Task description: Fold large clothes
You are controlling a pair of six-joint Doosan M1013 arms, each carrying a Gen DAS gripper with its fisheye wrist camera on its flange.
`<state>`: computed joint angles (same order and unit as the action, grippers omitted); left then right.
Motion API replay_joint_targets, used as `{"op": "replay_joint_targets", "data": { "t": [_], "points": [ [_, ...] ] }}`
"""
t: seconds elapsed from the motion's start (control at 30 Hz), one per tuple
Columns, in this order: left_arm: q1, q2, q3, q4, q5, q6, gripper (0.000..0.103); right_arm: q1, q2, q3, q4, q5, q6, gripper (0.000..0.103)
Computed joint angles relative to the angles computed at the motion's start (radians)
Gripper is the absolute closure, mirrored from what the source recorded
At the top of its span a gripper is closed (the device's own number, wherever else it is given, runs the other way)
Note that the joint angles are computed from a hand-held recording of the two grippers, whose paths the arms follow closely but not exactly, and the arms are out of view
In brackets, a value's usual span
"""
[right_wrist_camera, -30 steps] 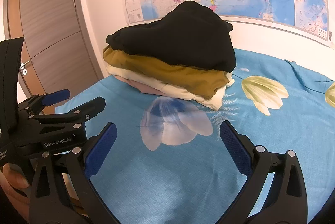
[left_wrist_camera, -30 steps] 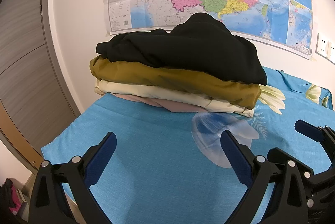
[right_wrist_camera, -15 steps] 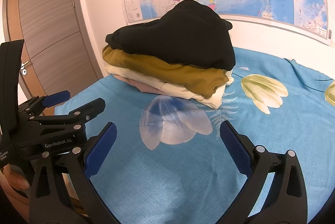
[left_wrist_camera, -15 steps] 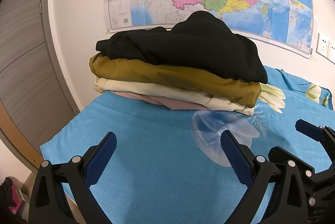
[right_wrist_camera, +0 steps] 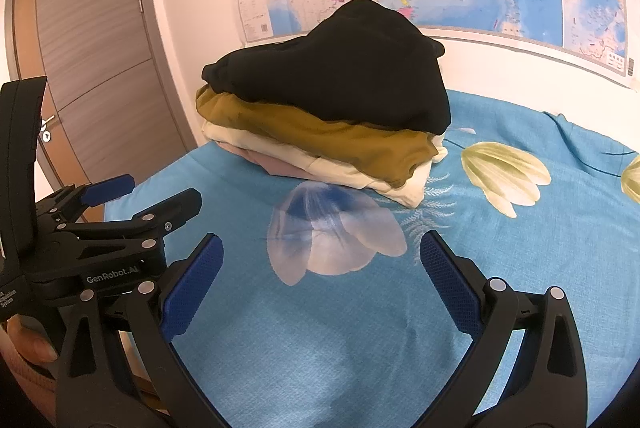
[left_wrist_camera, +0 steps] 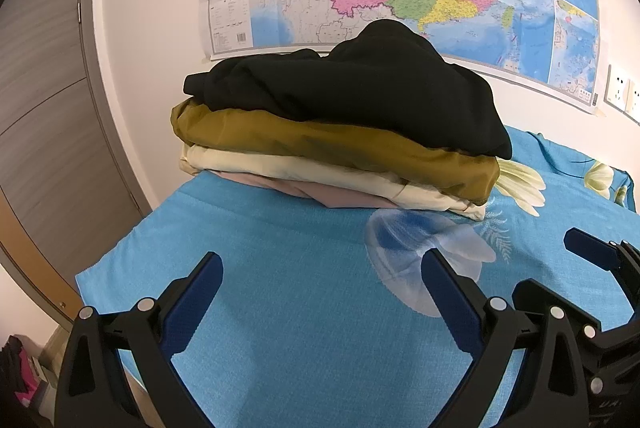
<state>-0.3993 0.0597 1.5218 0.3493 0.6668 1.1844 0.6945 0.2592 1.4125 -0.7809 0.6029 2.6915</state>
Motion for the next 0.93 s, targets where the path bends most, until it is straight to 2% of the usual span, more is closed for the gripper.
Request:
{"op": "replay_joint_targets", "data": {
  "t": [0.37,0.63,0.77,0.93],
  "points": [
    [0.002,-0.003,0.001,-0.01,0.005,0.0,0.007,0.003,0.002,-0.006,0.002,0.01,-0.001,0.006],
    [0.01,-0.01,0.011,-0.055,-0.036,0.026,0.007,0.004,0.001,-0.004,-0.011,0.01,0.013,0.006],
    [0.004,-0.004,0.003,-0.029,-0.005,-0.002,0.007,0.004,0.001,-0.002,-0.012,0.013,0.021,0.006],
    [0.015,-0.004,0.002,-0.094,-0.009,0.033,0.007,0.008,-0.002,0.004,-0.029,0.019,0.045,0.006]
  ]
}}
